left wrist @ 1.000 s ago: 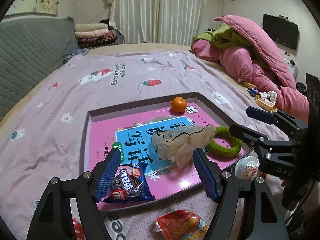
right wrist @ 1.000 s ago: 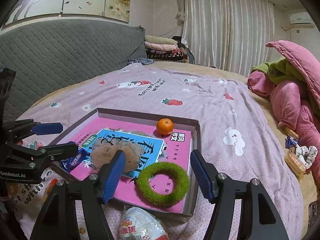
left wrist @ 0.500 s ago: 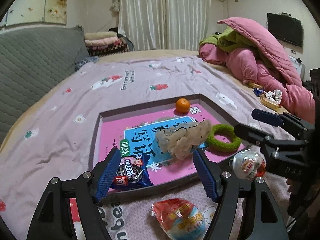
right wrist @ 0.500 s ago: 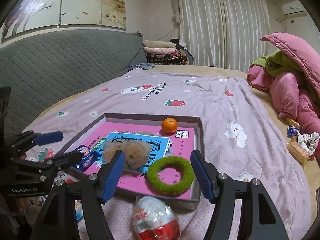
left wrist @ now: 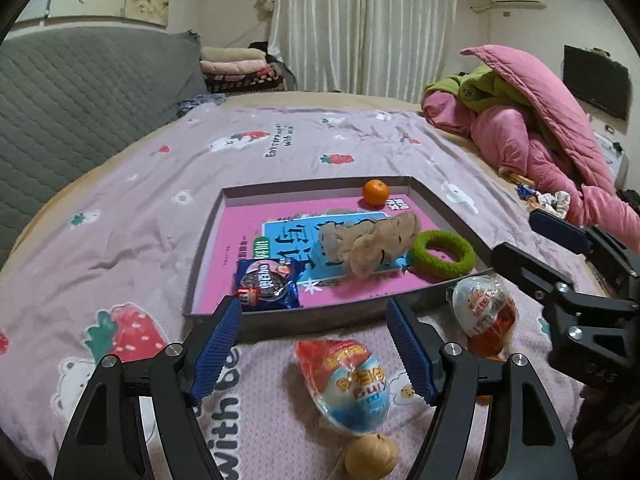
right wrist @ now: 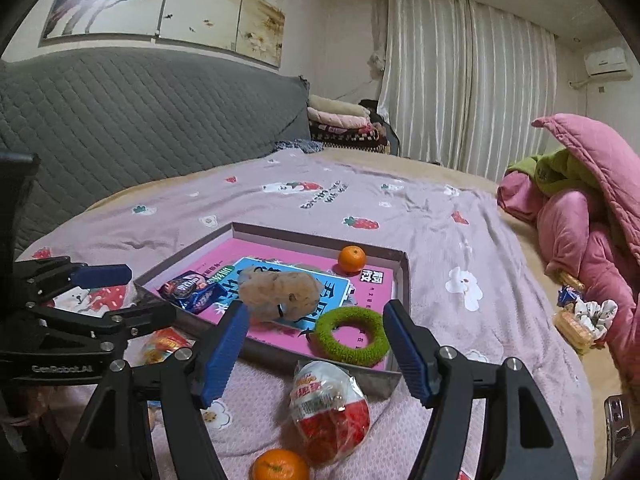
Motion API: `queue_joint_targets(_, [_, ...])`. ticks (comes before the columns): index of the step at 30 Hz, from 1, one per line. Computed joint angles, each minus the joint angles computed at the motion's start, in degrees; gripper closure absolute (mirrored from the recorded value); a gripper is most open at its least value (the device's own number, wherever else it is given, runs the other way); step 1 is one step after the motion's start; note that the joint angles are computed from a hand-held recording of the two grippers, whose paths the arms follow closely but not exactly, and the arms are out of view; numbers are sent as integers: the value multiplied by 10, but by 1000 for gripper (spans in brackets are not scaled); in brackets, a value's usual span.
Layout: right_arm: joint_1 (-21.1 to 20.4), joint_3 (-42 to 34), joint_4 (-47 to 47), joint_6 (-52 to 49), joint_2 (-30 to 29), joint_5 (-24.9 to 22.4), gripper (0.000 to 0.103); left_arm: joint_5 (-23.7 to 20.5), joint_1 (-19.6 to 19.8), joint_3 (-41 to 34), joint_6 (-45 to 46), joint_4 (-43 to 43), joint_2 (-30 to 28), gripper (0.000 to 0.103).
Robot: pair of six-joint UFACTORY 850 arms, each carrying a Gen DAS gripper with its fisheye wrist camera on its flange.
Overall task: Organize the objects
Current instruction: 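Move the left tool toward the walnut while the right tool approaches a mandarin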
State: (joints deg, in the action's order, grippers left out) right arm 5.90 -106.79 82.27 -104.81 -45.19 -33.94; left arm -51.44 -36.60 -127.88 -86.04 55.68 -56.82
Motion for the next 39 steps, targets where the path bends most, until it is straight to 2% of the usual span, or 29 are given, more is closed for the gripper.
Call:
queue_joint_targets(5, [-10,21,17,-14,15,-18,34,-22,-11,-9,5,0,-3,27])
queue_joint_targets(13, [-25,71,57,-47,45,-33,32,-30,-25,-6,2,-4,3,27])
queue_joint_targets(22, [-33,123,72,-60,75,-27,32,-29,-37,17,-18,8,15,27])
queue_joint_targets(28, [-32,141,36,-21,81,-22,32,-26,-41,48,-50,15,29,27])
queue_joint_targets(39, [-30,165,36,-33,91,-7,32,-23,-49,89,-79,18,43,27])
